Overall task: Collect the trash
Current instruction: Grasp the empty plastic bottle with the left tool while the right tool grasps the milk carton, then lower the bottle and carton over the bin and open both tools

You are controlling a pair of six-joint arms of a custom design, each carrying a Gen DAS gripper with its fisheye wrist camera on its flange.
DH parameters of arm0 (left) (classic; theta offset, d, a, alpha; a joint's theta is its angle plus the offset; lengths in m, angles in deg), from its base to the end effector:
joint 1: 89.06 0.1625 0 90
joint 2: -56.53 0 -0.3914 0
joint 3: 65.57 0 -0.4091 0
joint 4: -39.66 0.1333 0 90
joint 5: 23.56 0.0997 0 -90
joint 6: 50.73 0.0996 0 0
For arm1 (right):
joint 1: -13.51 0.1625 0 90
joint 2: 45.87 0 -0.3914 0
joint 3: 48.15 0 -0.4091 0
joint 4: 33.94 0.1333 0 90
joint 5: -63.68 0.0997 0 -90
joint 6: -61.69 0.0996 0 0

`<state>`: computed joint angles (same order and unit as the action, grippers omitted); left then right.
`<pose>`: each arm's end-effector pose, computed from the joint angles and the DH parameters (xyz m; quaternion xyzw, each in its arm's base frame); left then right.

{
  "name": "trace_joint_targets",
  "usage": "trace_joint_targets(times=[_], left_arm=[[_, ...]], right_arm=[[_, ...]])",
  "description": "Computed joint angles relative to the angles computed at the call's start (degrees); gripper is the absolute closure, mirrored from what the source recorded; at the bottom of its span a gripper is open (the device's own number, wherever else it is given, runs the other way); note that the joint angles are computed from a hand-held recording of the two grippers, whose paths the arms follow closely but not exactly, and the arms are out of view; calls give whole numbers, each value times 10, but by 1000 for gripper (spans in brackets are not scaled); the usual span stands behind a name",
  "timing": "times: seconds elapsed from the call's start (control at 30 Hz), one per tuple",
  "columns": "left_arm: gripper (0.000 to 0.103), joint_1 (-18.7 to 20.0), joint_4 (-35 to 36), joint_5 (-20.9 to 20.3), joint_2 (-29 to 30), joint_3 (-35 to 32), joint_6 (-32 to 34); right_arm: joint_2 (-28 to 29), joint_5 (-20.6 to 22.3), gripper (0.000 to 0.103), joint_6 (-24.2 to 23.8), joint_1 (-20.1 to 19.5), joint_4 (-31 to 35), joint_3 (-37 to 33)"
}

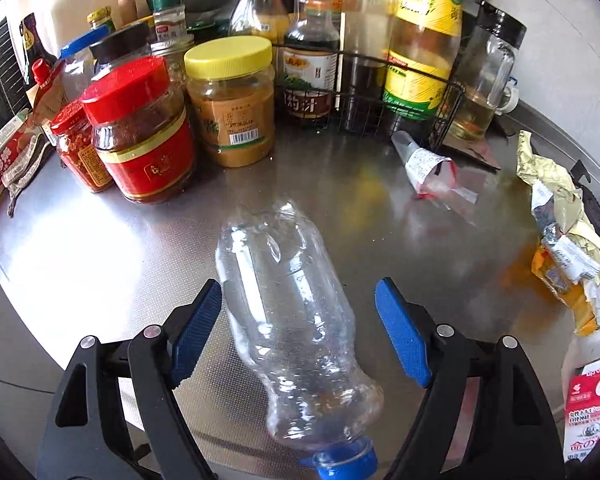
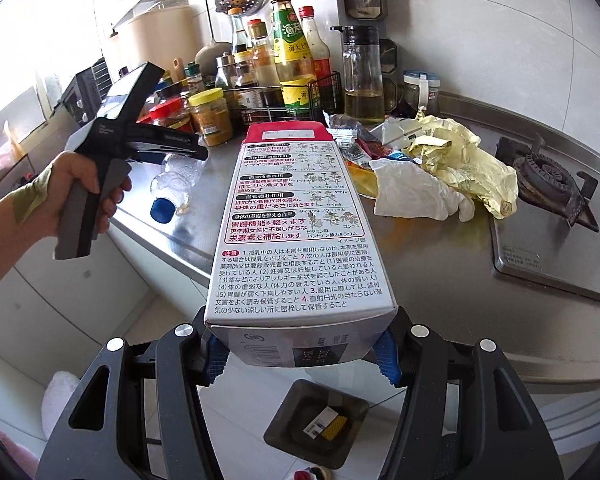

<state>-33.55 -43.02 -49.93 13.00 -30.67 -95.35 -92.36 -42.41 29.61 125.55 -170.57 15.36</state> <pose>-0.2633 -0.7763 0.4515 -0.0810 0.8458 -0.3432 0.4002 0.3962 -0.6969 0.2927 0.4036 -0.8688 0.2402 0.1569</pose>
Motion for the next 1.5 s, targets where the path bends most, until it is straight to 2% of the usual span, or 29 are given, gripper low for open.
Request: trace_joint_targets(times=[0.03, 0.07, 0.1, 0.33, 0.53, 0.7, 0.9, 1.07, 1.17, 1.37, 1.5], left_arm=[[31, 3, 2, -4, 0, 0, -1], [41, 6, -7, -12, -2, 5, 3], [41, 8, -18, -22, -6, 12, 9], [43, -4, -68, -27, -34, 72, 59], [43, -47, -164, -43, -92, 191, 96], [42, -92, -209, -65, -154, 307, 89], [42, -129, -246, -113, -189, 403, 83], [42, -127, -255, -159, -196, 450, 68], [42, -119, -263, -189, -195, 472, 67], [42, -90, -276, -259, -176, 507, 38], [42, -67, -284, -290, -154, 505, 31]], right_arm=[[3, -1, 43, -2, 0, 3, -4], [4, -2, 43, -2, -1, 5, -6], [5, -3, 43, 1, -2, 6, -6], [-8, -5, 43, 14, -1, -4, 14], [-49, -16, 43, 24, 3, -26, 69], [-107, -31, 43, 37, 4, -40, 142], [-182, -55, 43, 54, -1, -43, 235], [-214, -75, 43, 76, -18, -34, 286], [-217, -90, 43, 89, -33, -5, 303], [-194, -119, 43, 122, -60, 48, 313], [-161, -139, 43, 119, -73, 56, 304]])
